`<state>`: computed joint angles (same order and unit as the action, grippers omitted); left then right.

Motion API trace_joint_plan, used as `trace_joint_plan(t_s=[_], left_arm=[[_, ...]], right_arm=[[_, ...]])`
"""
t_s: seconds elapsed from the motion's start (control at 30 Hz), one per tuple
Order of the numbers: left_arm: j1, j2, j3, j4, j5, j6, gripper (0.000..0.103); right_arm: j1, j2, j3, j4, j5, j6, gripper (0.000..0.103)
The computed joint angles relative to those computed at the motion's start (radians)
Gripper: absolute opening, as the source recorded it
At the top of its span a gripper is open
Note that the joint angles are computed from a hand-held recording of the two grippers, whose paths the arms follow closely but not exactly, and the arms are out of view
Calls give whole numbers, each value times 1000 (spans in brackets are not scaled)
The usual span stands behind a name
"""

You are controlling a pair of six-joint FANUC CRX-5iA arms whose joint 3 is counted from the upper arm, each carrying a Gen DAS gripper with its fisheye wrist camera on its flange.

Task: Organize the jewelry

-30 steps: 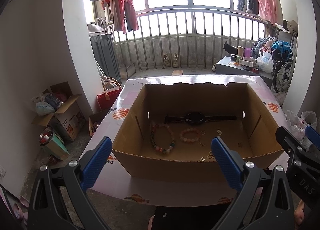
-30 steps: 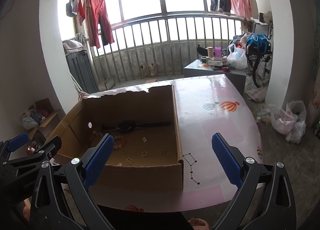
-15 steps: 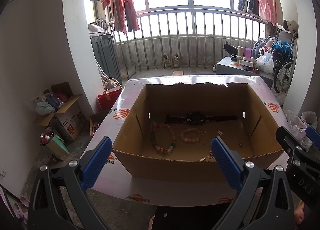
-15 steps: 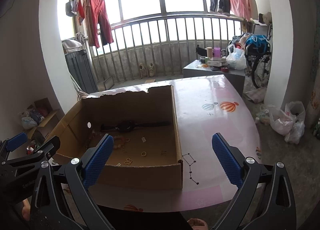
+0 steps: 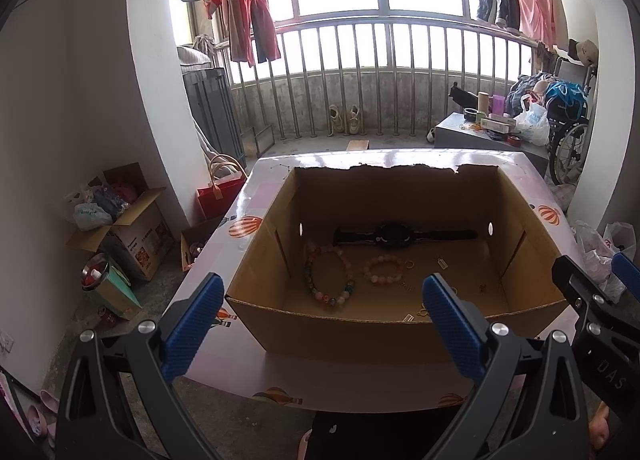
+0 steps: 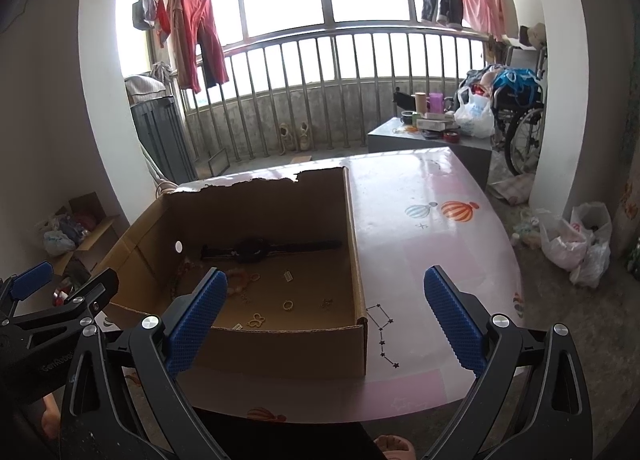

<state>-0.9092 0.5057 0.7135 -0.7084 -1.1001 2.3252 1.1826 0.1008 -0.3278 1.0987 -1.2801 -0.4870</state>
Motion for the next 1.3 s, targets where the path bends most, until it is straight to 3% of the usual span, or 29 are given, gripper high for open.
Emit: trace_joint_plan(t_s=[1.3], left_arm=[[-22,-2,8,-38,-34,15,98]], right_arm=[[5,-4,-2,-27,-21,9,95]])
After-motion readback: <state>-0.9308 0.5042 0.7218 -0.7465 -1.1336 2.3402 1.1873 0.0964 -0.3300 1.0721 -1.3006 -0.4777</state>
